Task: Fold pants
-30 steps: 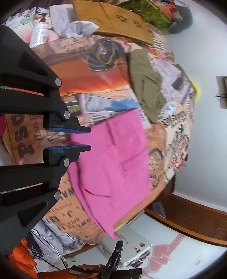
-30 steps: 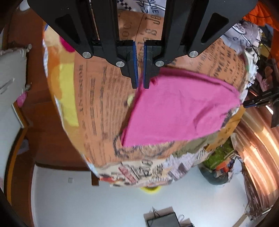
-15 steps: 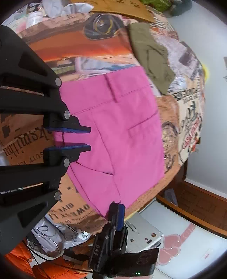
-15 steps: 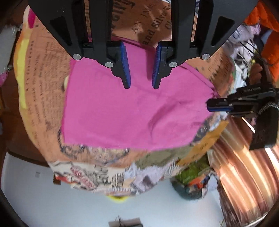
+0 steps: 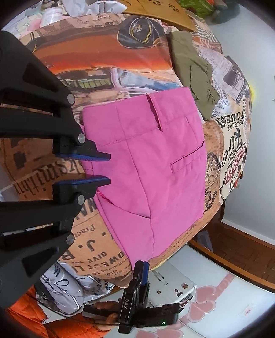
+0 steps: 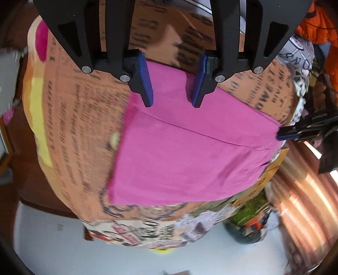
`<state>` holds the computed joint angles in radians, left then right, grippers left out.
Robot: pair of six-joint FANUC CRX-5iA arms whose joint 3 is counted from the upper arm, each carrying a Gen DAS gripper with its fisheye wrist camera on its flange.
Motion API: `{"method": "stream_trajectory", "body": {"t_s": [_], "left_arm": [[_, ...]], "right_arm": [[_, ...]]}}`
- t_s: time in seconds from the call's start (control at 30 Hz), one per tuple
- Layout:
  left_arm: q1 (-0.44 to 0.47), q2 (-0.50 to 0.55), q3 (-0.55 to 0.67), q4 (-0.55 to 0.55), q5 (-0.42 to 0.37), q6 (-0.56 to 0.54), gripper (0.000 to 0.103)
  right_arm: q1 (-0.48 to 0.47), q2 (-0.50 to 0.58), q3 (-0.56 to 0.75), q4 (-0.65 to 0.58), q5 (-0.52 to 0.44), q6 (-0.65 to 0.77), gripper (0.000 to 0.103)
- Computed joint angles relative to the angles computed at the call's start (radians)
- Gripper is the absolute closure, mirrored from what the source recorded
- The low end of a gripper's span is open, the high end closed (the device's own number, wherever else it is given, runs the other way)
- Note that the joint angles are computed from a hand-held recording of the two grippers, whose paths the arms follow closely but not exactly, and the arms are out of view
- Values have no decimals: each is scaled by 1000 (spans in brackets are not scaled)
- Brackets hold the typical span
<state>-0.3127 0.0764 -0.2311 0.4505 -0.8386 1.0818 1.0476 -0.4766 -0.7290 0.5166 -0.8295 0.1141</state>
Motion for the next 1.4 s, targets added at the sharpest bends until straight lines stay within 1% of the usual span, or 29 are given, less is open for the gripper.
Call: {"method": "stream_trajectory", "body": {"t_s": [0.1, 0.2, 0.27, 0.33, 0.4, 0.47, 0.57, 0.63, 0.77, 0.9, 1.03, 1.1, 1.13, 1.17, 1.2, 1.23, 1.27, 1.33, 1.4], "left_arm": [[7, -8, -5, 8, -9, -9, 89], [9, -9, 32, -32, -35, 45, 89], [14, -19, 55, -55, -12, 81, 88], [22, -15, 81, -68, -1, 104, 87], [33, 3, 122, -86, 4, 130, 84], [37, 35, 179, -132, 6, 175, 76], [37, 88, 251, -187, 19, 216, 75], [38, 135, 305, -209, 10, 239, 75], [58, 241, 405, -169, -38, 241, 75], [60, 308, 471, -158, -75, 249, 75], [61, 374, 533, -145, -123, 251, 74], [62, 401, 558, -156, -144, 280, 70], [60, 410, 567, -177, -148, 307, 65], [58, 413, 568, -196, -145, 325, 57], [57, 409, 556, -203, -132, 335, 53], [58, 403, 541, -206, -115, 343, 47], [60, 396, 521, -205, -96, 352, 44], [71, 391, 493, -165, -82, 335, 44], [83, 396, 496, -131, -101, 325, 44]], "right_arm": [[11, -37, -30, -6, -24, -55, 70], [13, -52, -23, -17, -51, -49, 70], [7, -32, 10, -22, -95, -13, 70], [-5, -25, 24, 1, -104, 6, 67], [-27, -24, 32, 24, -88, 23, 67], [-62, -12, 45, 58, -59, 46, 67], [-129, 23, 72, 74, -7, 98, 67], [-176, 57, 94, 75, 24, 134, 67], [-267, 134, 140, 58, 73, 209, 67], [-347, 197, 176, 7, 114, 276, 67], [-401, 241, 198, -34, 141, 324, 67], [-429, 269, 204, -43, 159, 334, 64], [-436, 277, 203, -42, 163, 331, 64], [-447, 288, 206, -49, 171, 336, 64], [-457, 298, 210, -66, 179, 349, 64], [-466, 304, 213, -83, 185, 364, 64], [-471, 309, 214, -91, 191, 368, 64], [-483, 321, 219, -123, 203, 392, 63], [-495, 331, 229, -163, 213, 426, 63]]}}
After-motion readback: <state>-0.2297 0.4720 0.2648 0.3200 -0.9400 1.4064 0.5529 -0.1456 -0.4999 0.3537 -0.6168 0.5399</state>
